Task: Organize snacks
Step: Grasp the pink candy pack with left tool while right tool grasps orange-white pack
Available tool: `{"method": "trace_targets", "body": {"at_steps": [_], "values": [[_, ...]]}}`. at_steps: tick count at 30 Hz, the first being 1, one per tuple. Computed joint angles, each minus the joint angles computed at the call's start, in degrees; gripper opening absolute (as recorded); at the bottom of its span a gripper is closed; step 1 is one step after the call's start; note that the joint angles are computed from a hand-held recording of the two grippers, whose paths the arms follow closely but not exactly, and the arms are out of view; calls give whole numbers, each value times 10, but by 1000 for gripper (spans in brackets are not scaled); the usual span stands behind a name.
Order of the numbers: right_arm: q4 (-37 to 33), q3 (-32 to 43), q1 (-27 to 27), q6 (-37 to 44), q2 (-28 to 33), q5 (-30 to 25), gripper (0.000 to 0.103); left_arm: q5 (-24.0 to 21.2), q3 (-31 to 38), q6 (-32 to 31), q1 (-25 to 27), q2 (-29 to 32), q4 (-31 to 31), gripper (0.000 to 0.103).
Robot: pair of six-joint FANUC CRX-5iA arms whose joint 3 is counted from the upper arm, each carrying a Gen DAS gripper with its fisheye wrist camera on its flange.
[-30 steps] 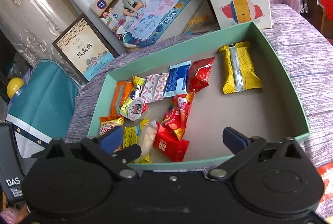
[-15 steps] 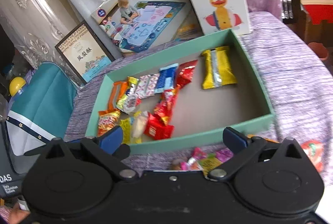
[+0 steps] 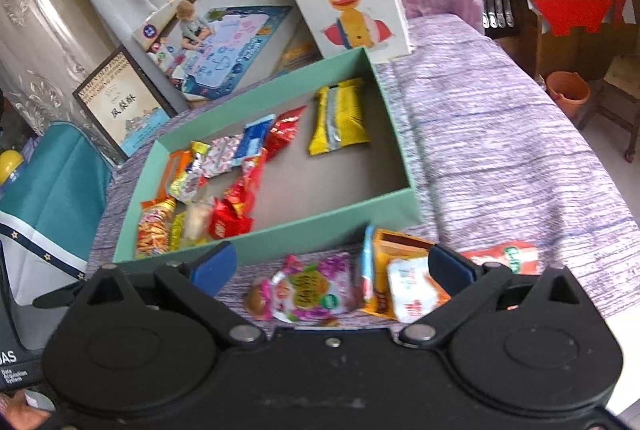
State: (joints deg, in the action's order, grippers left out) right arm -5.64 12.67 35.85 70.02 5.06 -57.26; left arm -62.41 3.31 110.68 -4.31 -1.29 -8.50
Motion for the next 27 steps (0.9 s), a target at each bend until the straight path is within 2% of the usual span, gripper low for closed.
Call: {"method": "trace_targets", "body": {"at_steps": [5,16,22,27], "values": [[-8,-5,-24,25,6,0,103,-9,14,-12,-11,24,-2,103],[-53,41,-79,125,59,-14,103,-18,59,-49,-32,84,4,103],[-110,75,-106,171,88,-70,103,-12,76,-78,-40,109,4,103],[-138,58,-115,190,69,-100,103,18,66,-128,-34,118,35,102]]}}
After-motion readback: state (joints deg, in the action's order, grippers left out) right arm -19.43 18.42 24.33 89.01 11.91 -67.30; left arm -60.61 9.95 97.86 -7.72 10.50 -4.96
